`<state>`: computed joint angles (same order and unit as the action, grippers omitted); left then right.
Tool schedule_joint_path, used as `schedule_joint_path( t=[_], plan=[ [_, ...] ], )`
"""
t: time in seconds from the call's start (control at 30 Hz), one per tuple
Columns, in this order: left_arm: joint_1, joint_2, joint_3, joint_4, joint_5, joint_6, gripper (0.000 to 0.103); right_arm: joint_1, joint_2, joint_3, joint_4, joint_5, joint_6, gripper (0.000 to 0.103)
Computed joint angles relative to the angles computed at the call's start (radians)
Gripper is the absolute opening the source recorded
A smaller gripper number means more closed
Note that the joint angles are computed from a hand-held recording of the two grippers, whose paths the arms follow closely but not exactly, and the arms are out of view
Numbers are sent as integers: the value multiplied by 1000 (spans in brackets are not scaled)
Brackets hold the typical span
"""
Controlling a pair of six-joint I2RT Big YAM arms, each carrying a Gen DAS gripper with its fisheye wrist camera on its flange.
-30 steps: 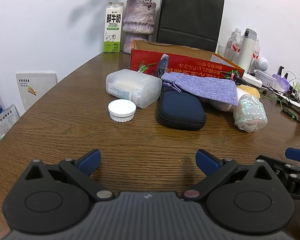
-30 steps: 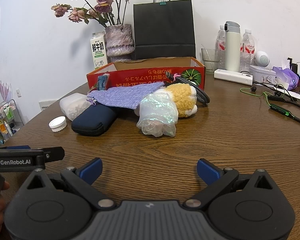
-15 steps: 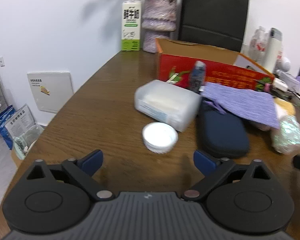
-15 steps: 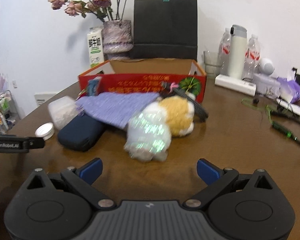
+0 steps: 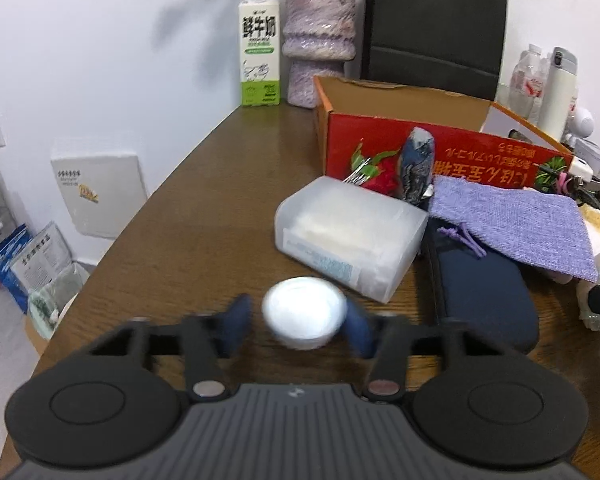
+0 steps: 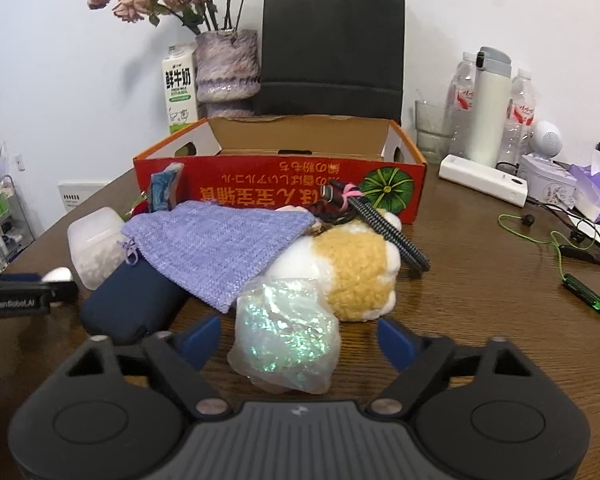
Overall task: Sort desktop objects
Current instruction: 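Grasp the white round lid with the left gripper while the right grasps the clear plastic bag, then carry the lid and plastic bag into the cardboard box and open both grippers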
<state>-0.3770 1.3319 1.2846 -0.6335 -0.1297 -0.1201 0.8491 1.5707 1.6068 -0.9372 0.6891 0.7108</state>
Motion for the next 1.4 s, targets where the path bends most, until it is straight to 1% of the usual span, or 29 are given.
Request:
schedule_joint_path(
  t=[0.07, 0.1, 0.13, 0.27, 0.37, 0.47, 0.57, 0.63, 0.7, 0.8, 0.87, 0.97, 1.07, 1.17, 1.2, 1.23, 1.27, 1.3, 1.33, 1.37, 1.4],
  plan=[
    [10, -13, -11, 19, 34, -16, 41, -4, -11, -18, 28, -15, -8, 62],
    [10, -27, -25, 39, 35, -16, 41, -7, -22, -33, 50, -31, -7, 45],
    [11, -42, -36, 56, 34, -13, 41, -10, -33, -46, 68, -42, -8, 40],
    [21, -69, -30, 78, 82, -29, 41, -10, -77, -84, 146, -41, -64, 39],
    [19, -54, 18, 94, 105, -37, 41, -20, -88, -63, 183, -32, -105, 38],
    [11, -6, 100, 115, 116, -67, 41, -38, -86, -30, 252, -15, -189, 38],
    [-1, 63, 204, 141, 132, -110, 41, -79, -69, 22, 304, -28, -254, 38],
    [-12, 121, 279, 155, 134, -138, 41, -116, -44, 66, 331, -36, -282, 38],
    [-24, 190, 366, 147, 139, -167, 41, -157, -13, 113, 349, -62, -291, 38],
    [-39, 288, 475, 125, 127, -205, 41, -208, 45, 181, 337, -97, -279, 38],
    [-42, 343, 529, 105, 131, -227, 41, -236, 85, 221, 330, -109, -259, 38],
    [-43, 426, 615, 55, 133, -241, 41, -273, 137, 266, 309, -141, -222, 38],
    [-39, 482, 675, 12, 139, -224, 41, -305, 195, 326, 258, -182, -212, 38],
    [-43, 527, 721, -26, 131, -190, 41, -319, 246, 381, 198, -204, -217, 38],
    [-43, 543, 739, -44, 129, -183, 41, -321, 261, 396, 175, -207, -220, 39],
    [-43, 558, 758, -66, 129, -178, 41, -322, 276, 415, 145, -210, -223, 44],
    [-44, 565, 767, -83, 124, -175, 50, -323, 293, 440, 105, -209, -221, 48],
    [-44, 572, 775, -95, 117, -174, 71, -323, 308, 460, 74, -202, -218, 64],
    [-44, 569, 770, -94, 103, -183, 83, -321, 317, 472, 55, -189, -215, 82],
    [-45, 560, 755, -80, 90, -194, 96, -317, 314, 468, 59, -172, -214, 88],
    [-46, 549, 740, -63, 70, -203, 103, -314, 304, 455, 75, -159, -215, 91]
  ],
)
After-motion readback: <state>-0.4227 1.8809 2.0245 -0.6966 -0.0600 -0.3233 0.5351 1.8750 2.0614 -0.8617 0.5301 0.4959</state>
